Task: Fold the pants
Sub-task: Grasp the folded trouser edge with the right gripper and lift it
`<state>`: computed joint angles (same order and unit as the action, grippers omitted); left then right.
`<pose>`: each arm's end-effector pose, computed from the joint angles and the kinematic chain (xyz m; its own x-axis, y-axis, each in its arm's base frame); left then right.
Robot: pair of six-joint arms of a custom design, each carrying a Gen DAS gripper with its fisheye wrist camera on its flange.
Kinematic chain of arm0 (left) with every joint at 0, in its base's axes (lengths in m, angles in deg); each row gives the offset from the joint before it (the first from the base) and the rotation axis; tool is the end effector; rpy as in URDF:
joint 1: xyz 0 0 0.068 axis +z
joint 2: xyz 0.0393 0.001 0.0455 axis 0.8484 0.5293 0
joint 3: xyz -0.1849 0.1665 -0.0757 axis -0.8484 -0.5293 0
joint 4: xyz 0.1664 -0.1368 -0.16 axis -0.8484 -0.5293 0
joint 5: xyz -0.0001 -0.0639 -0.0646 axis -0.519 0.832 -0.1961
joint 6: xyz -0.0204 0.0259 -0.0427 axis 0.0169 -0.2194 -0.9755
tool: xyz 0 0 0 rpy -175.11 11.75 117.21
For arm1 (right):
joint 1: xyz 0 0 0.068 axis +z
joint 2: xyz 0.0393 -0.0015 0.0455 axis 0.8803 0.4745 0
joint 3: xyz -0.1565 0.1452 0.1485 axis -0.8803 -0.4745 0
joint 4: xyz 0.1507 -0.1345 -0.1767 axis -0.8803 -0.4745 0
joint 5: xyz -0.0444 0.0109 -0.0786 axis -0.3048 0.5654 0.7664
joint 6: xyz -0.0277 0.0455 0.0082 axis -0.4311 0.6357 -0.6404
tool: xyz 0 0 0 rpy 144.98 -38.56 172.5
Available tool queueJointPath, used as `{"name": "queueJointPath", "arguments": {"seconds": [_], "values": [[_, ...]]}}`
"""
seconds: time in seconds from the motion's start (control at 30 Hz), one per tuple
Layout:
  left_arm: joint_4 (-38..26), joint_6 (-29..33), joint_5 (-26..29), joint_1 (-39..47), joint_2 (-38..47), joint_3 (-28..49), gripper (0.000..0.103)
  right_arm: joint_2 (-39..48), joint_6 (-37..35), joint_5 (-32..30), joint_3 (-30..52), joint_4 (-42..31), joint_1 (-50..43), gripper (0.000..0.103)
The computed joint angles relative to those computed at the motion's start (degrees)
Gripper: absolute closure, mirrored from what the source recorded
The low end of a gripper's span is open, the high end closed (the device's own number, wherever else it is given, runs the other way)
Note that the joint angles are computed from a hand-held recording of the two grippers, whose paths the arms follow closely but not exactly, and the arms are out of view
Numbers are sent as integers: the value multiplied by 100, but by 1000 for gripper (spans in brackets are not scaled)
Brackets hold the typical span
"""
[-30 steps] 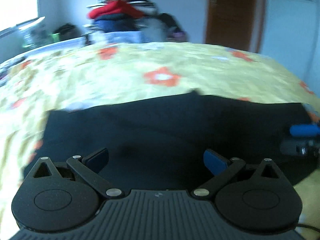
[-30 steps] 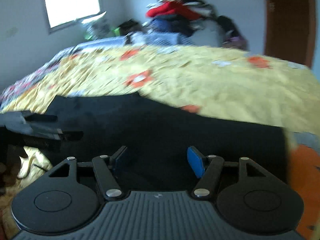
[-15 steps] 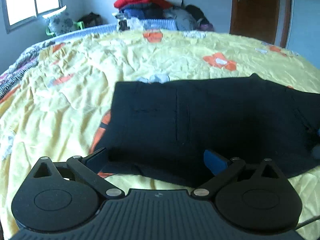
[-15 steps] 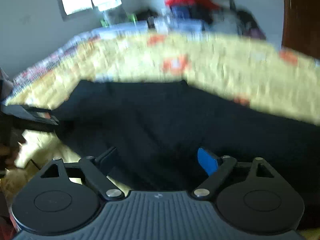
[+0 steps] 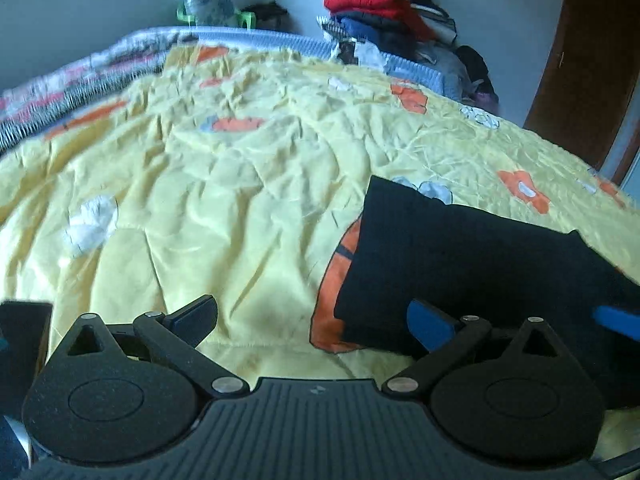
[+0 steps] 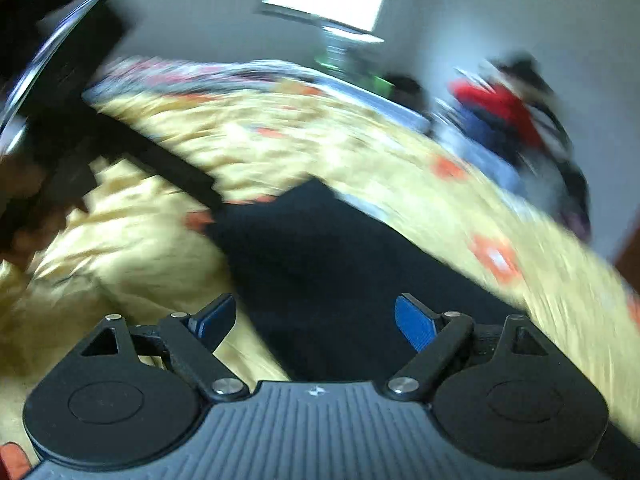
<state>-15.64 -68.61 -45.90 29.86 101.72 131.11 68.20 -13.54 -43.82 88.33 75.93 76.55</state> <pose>0.2696 -0.1184 0.2321 -0.4597 -0.5337 -0.7098 -0.6640 0.7373 -0.1243 0.3760 0.1232 0.1853 0.1074 -0.6107 -0.7845 -0.9207 0.2366 -0.3102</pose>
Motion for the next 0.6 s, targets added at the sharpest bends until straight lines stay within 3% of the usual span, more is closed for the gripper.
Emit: {"name": "queueJointPath", "arguments": {"seconds": [0.07, 0.13, 0.23, 0.37, 0.43, 0.5, 0.57, 0.6], "values": [[357, -25, 359, 139, -332, -307, 1, -121, -374, 424, -414, 627, 416, 23], [755, -182, 735, 290, -650, -655, 1, -86, -641, 910, -694, 1192, 763, 51], [1206, -308, 1133, 491, -943, -1025, 2, 142, -942, 1389, -839, 1684, 1038, 67], [1749, -312, 1642, 734, -1132, -1313, 2, 193, -1194, 1415, -1017, 2161, 1124, 68], [2119, -290, 2050, 880, -1178, -1462, 2, 319, -1367, 1530, -1211, 2809, 1232, 68], [2473, -272, 2391, 982, -1152, -1561, 2, 531, -1259, 1505, -1192, 3216, 1255, 76], [2752, -256, 2591, 1018, -1086, -1610, 2, 597, -802, 1267, -1011, 3090, 1161, 82], [2951, -207, 2720, 1052, -1048, -1650, 2, 594, -407, 984, -771, 2695, 1036, 85]]}}
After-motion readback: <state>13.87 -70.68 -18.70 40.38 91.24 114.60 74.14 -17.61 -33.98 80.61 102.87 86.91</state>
